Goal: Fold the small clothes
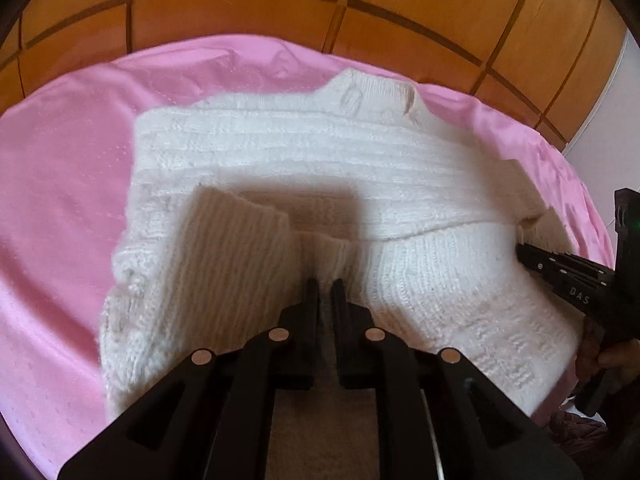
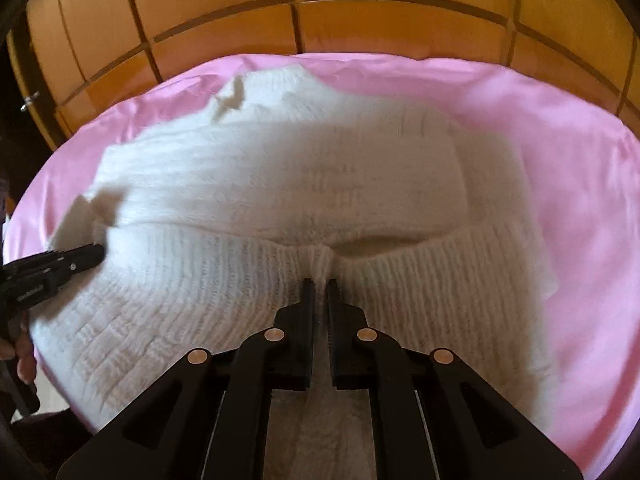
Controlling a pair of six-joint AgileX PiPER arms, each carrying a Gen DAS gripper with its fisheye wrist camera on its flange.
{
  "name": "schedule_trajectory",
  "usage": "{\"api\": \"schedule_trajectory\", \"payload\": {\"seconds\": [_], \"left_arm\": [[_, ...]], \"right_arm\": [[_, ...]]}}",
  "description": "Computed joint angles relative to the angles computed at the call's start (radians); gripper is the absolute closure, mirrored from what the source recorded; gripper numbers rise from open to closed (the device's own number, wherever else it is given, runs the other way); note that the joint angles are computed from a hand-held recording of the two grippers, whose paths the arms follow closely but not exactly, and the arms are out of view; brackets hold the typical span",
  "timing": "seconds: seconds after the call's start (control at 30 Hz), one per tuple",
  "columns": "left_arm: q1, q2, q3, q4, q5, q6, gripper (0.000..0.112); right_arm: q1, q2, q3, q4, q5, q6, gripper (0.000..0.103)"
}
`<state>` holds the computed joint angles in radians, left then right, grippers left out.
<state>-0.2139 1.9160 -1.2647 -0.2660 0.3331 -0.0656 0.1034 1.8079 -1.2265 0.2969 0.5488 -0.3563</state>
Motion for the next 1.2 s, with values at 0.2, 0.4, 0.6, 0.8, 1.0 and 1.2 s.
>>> {"api": "schedule_trajectory", "payload": {"seconds": [0.2,0.4,0.6,0.8,1.0,1.2], "left_arm": [[0.019,-0.108,0.101,-0.123,-0.036,0.121,0.075],[0.075,-0.218,0.190,-0.042,-0.064,0.073,0.058],[0.120,-0.173,0.133,-0.083,0.009,0.177,0.050],[0.111,-0.082,0.043,-0.053,0.067,0.212,0.065],[0.123,-0.067,0.063,-0.134,0.046,0.286,0.088],[0.113,-0.104,0.099,-0.113,0.006,0.282,0.105]], "right_arm": [[-0.028,-0.013,0.006,0.088,0.027,-0.080,0.089],[-0.016,-0.028,0.005,0.114,0.029,-0.094,0.055],[-0.015,-0.058,0.003,0.119,0.030,-0.101,0.043],[-0.119,-0.134,0.006,0.087,0.044,-0.124,0.043],[-0.230,-0.102,-0.014,0.025,0.066,-0.082,0.043],[-0.192,-0.054,-0.017,-0.082,0.051,-0.015,0.094]]}}
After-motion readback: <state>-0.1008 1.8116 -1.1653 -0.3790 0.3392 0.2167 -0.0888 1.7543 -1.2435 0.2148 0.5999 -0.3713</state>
